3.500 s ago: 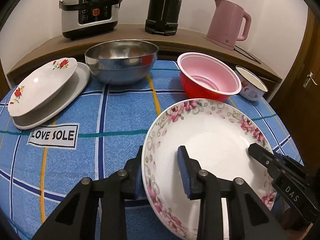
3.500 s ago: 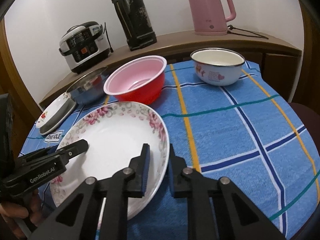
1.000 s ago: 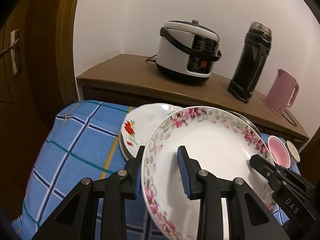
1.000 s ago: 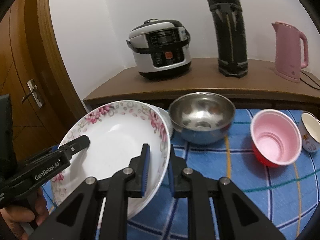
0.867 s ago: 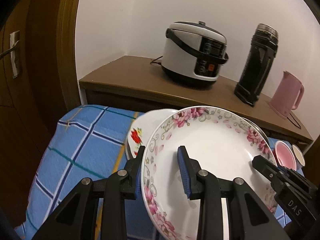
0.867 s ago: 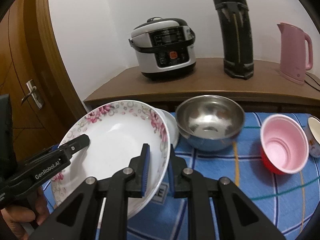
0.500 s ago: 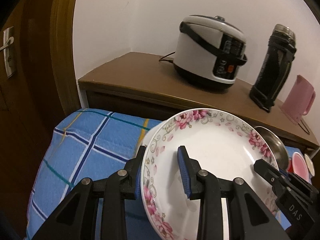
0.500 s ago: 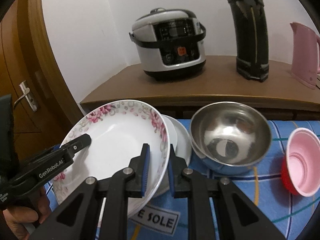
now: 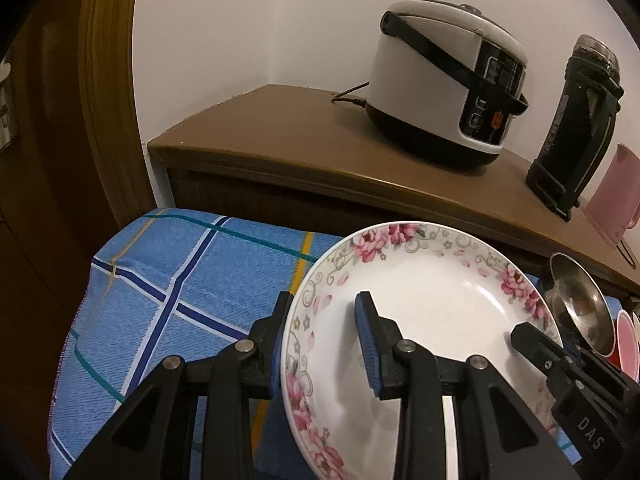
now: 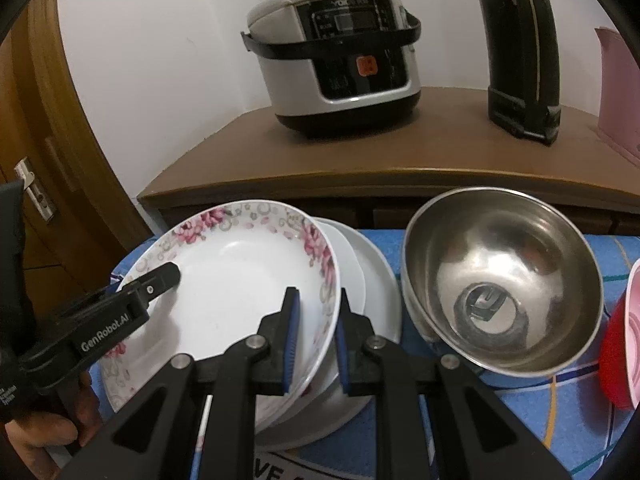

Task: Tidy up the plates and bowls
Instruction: 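Lift and carry the pink-floral plate over the plate stack with the left gripper, then lower the pink-floral plate onto the red-flowered plate with the left gripper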

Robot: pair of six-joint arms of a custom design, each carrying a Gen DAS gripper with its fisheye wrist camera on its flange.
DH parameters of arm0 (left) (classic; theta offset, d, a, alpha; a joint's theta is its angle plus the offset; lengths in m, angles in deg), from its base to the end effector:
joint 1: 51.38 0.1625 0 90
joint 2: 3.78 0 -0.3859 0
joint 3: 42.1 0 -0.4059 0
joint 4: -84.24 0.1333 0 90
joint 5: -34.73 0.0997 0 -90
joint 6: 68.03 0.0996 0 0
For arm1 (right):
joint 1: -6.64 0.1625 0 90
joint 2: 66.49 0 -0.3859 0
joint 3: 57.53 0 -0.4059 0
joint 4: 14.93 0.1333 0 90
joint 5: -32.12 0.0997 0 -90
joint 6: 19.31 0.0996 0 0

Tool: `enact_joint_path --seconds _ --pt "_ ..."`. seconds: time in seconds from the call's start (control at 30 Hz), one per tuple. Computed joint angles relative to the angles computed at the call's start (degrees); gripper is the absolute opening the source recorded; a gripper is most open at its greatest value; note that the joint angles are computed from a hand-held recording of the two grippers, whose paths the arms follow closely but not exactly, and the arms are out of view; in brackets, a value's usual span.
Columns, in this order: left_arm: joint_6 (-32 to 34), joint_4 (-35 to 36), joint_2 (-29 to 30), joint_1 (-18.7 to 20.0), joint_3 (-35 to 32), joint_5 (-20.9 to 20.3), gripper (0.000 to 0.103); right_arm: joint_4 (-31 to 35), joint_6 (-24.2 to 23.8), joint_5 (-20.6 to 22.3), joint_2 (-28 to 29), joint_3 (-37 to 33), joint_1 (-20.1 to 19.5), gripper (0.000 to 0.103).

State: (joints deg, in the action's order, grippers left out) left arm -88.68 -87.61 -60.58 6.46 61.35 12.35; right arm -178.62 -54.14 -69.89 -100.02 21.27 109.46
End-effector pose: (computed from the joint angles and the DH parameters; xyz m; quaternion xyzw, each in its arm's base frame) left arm -0.1250 -0.6222 0.2167 -0.0880 0.8049 -0.4609 0.3633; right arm 0.2743 -0.6979 0.0491 0.3659 -0.8923 0.2203 0.1462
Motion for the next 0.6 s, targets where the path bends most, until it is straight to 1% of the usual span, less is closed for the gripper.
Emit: enact_joint_path --seconds 0.13,0.27,0.6 --pt "0.1 -0.1 0.3 0.2 -0.5 0.1 0.034 0.0 -0.1 -0.1 0.6 -0.6 -0.1 0.016" --pt "-1.2 1.7 0.6 0.5 -1.0 0.6 0.034 -0.4 -0.5 -0.3 1.1 -1.0 0.0 0.016" --pt "-0.7 0.8 1.3 0.6 -1.5 1.2 0.034 -3.8 -2.7 -1.4 1.9 -0.7 0.4 0.019"
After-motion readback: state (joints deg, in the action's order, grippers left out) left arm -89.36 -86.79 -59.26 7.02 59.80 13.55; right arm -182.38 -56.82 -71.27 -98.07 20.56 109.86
